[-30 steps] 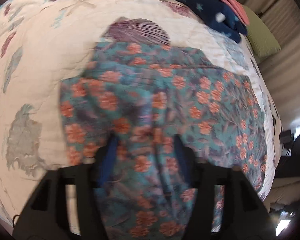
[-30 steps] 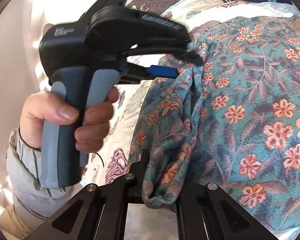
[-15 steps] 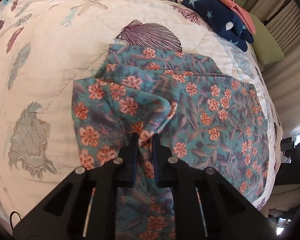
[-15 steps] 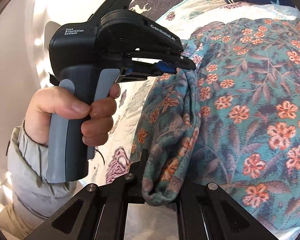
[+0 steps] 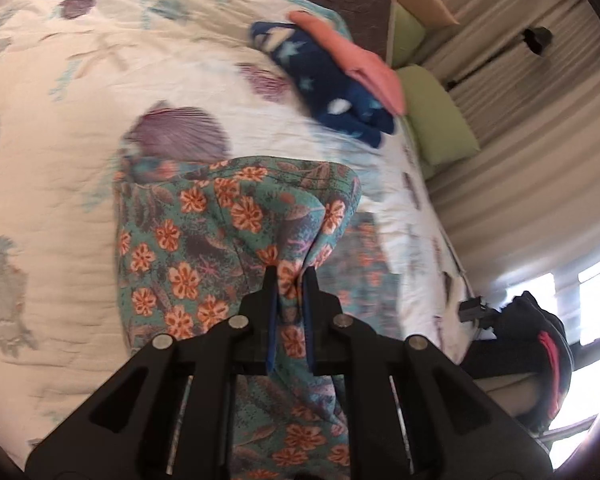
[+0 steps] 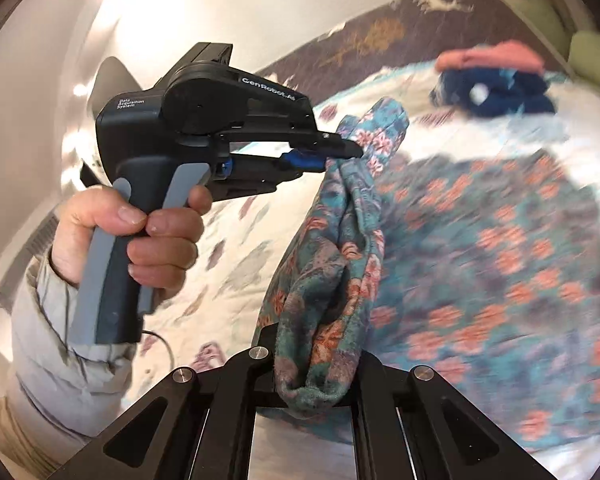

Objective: Fold small clothes

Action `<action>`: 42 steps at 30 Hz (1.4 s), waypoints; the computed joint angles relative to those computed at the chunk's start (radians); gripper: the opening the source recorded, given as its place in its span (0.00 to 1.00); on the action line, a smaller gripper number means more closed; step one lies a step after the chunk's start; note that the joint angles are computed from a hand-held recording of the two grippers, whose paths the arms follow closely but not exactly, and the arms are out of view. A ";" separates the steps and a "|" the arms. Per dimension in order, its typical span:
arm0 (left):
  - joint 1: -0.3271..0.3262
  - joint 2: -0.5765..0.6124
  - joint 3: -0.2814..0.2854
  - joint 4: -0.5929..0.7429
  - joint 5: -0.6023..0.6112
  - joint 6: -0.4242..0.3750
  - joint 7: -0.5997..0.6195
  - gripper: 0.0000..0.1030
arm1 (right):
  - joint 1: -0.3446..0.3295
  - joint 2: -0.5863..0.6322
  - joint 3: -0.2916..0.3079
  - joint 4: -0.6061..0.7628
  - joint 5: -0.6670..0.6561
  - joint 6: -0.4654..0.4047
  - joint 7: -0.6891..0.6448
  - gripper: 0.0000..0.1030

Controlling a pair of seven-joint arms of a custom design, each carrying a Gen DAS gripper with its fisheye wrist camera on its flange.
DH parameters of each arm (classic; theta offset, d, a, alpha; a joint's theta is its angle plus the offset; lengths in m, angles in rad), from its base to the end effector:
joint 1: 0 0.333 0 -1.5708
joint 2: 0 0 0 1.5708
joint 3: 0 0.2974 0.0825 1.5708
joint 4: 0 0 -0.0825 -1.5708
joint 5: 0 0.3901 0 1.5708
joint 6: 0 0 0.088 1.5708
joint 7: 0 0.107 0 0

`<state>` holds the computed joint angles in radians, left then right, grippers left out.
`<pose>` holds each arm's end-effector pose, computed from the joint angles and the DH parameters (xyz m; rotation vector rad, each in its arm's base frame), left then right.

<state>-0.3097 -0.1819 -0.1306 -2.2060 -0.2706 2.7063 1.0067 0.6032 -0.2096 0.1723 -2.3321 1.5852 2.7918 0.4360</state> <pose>0.4999 -0.2287 0.5144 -2.3761 1.7105 -1.0655 0.3918 0.3223 0.4378 -1.8254 1.0378 0.1246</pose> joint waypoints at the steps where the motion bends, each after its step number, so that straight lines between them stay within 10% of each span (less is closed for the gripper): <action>1: -0.007 0.018 -0.004 0.023 -0.002 0.000 0.010 0.12 | -0.002 -0.015 -0.001 -0.013 0.011 0.015 -0.014 0.05; 9: 0.003 0.235 -0.099 0.273 0.062 -0.066 0.027 0.12 | -0.049 -0.114 -0.047 -0.101 0.063 0.060 -0.040 0.05; 24: 0.021 0.487 -0.187 0.528 0.236 -0.186 -0.084 0.14 | -0.155 -0.175 -0.139 -0.198 -0.058 -0.148 0.186 0.06; 28: 0.035 0.460 -0.199 0.494 0.237 -0.162 -0.084 0.48 | -0.182 -0.166 -0.160 -0.221 -0.098 -0.207 0.241 0.07; 42: -0.023 -0.008 -0.127 -0.085 0.296 -0.023 -0.170 0.59 | -0.245 -0.189 -0.189 -0.264 -0.105 -0.279 0.206 0.18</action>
